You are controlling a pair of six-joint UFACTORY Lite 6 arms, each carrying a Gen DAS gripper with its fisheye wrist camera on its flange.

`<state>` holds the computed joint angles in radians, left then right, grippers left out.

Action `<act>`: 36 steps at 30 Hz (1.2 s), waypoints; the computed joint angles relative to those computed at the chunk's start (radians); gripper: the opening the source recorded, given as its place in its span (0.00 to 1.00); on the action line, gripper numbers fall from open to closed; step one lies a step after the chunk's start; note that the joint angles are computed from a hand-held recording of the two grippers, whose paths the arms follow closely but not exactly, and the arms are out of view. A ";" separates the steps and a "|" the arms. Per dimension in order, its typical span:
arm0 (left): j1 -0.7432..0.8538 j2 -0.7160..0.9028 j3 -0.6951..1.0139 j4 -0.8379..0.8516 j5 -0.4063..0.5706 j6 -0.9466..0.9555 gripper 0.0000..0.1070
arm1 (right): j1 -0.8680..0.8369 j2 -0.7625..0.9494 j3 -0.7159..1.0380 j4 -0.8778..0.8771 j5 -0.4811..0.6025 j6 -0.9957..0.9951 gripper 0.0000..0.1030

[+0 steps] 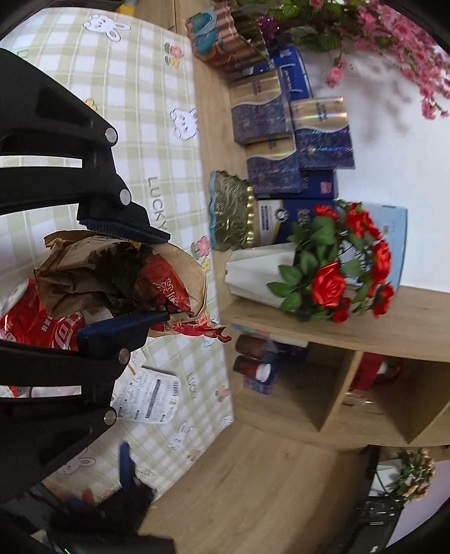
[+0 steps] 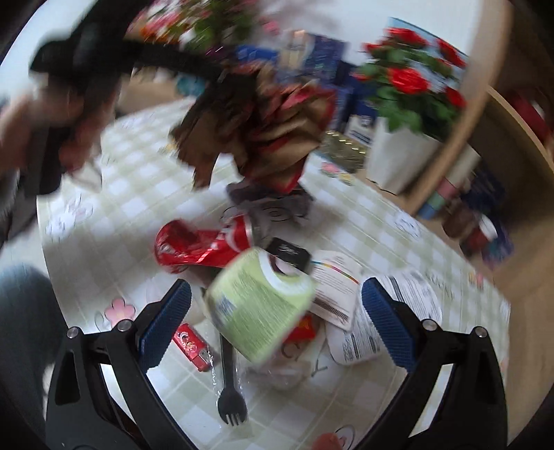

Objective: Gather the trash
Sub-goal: 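Grasp the brown paper bag with the left gripper while the right gripper grasps the yogurt cup, then drop the yogurt cup into the bin with the right gripper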

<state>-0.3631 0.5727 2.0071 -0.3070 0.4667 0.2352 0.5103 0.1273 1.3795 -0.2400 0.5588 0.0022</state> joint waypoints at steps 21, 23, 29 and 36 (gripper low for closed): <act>0.084 -0.532 -0.654 -0.230 -0.181 0.143 0.36 | -0.064 0.001 -0.111 0.043 -0.140 0.479 0.80; 0.085 -0.568 -0.695 -0.257 -0.174 0.152 0.36 | -0.060 0.032 -0.092 0.053 -0.129 0.490 0.72; 0.068 -0.698 -0.825 -0.261 -0.191 0.159 0.36 | -0.043 -0.035 -0.133 0.047 -0.129 0.467 0.49; 0.022 -0.815 -0.890 -0.129 -0.162 0.020 0.36 | -0.028 -0.174 -0.181 0.013 -0.085 0.437 0.49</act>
